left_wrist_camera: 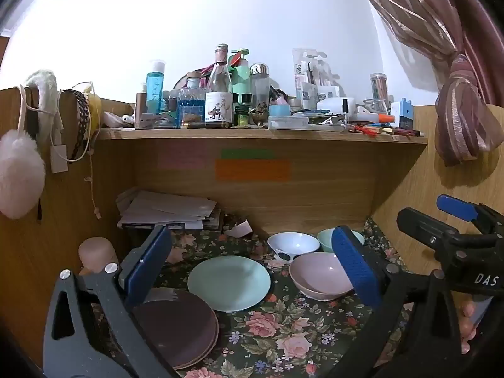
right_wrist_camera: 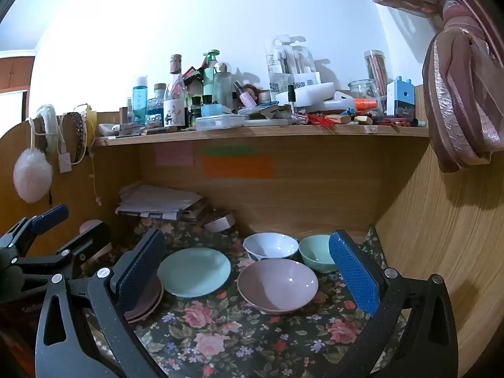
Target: Organize plates and bowls
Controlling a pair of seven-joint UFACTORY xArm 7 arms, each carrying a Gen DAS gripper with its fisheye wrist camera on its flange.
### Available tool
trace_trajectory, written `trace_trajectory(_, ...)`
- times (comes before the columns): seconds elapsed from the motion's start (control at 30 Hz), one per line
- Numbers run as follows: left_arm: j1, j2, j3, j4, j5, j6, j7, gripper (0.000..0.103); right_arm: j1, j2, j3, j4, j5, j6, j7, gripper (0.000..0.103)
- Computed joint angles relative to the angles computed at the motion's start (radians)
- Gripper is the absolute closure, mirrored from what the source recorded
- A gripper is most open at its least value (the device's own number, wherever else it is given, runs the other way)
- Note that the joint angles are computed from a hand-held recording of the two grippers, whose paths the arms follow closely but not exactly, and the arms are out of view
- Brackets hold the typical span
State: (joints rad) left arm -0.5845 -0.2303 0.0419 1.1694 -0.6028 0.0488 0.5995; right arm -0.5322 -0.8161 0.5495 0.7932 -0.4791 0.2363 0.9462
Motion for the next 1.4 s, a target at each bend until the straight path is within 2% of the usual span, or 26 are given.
trace_trajectory(0.1, 0.003, 0.005, 0.0, 0.008, -0.003, 0.009, -0.002, 0.0, -0.003, 0.001, 0.0, -0.002, -0.001, -0.007, 0.003, 0.0)
trace_trajectory(0.17, 0.025, 0.019, -0.036, 0.013, 0.014, 0.004, -0.038, 0.0, -0.001, 0.001, -0.002, -0.003, 0.001, -0.008, 0.002, 0.0)
trace_trajectory(0.27, -0.025, 0.009, -0.005, 0.003, -0.045, -0.003, 0.01, 0.0, -0.001, 0.0, -0.003, -0.005, 0.002, -0.007, 0.002, 0.0)
trace_trajectory(0.3, -0.071, 0.01, 0.04, 0.007, -0.101, 0.001, 0.066, 0.0, 0.0, 0.0, -0.003, -0.004, 0.003, -0.005, 0.002, 0.0)
trace_trajectory(0.33, -0.077, 0.011, 0.045, 0.006, -0.12, -0.003, 0.087, 0.0, -0.004, 0.006, 0.002, 0.003, 0.002, 0.0, 0.002, 0.0)
trace_trajectory(0.57, -0.014, 0.018, -0.004, 0.023, -0.123, 0.021, 0.082, 0.0, 0.004, 0.003, -0.009, -0.004, 0.002, -0.001, 0.0, 0.0)
trace_trajectory(0.97, 0.014, 0.027, -0.024, 0.044, -0.173, 0.042, 0.124, 0.0, -0.001, 0.012, -0.004, -0.004, -0.001, -0.008, -0.003, 0.0)
trace_trajectory(1.4, 0.05, 0.045, -0.048, 0.067, -0.181, 0.056, 0.123, 0.0, -0.001, 0.02, -0.004, 0.003, -0.005, -0.006, 0.002, 0.0)
